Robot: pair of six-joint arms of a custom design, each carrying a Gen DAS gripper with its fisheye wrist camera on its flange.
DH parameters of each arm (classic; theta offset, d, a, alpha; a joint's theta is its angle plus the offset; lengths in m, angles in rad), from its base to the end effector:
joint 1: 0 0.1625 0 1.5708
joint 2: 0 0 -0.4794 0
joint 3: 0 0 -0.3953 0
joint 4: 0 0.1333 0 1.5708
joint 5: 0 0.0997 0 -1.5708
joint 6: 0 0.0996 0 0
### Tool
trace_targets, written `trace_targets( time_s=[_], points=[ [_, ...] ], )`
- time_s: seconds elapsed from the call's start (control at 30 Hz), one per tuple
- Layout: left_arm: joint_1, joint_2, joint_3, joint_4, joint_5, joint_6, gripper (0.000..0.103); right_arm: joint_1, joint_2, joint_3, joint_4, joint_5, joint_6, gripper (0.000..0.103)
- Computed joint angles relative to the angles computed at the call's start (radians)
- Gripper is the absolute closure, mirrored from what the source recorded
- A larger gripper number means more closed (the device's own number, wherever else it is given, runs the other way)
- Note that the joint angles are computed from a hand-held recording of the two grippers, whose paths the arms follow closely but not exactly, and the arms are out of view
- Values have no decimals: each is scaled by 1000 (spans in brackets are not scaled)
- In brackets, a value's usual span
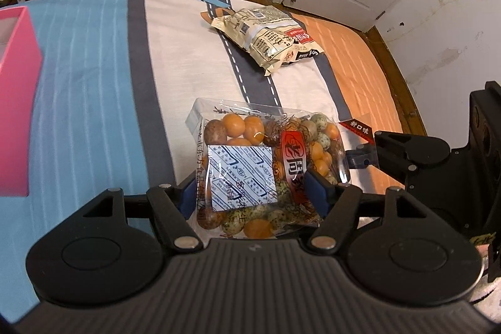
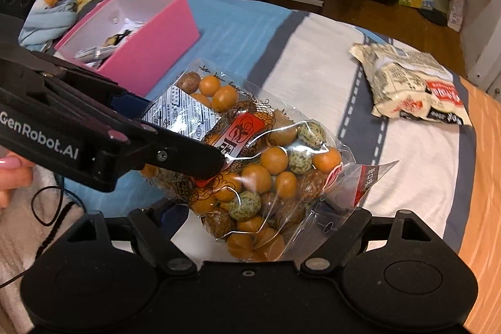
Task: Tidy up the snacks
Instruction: 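Lift the nut bag with the left tool and carry it over the pink box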
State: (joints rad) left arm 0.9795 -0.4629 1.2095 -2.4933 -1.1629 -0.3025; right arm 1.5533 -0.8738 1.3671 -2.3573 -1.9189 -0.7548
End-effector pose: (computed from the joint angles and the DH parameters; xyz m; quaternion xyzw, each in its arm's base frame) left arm -0.3210 -0.7881 0.0355 0.1228 0.9679 -0.1648 0.1448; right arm 0.0857 -0.7800 0.2821 0.3275 -0.9180 0.0688 0.2129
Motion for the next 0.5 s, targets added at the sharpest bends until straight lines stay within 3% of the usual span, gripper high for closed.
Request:
trace_targets(
  time_s=[0.5],
  points=[
    [-46, -196, 277, -124, 96, -78, 35, 87, -48, 127, -51, 22, -8, 15]
  ],
)
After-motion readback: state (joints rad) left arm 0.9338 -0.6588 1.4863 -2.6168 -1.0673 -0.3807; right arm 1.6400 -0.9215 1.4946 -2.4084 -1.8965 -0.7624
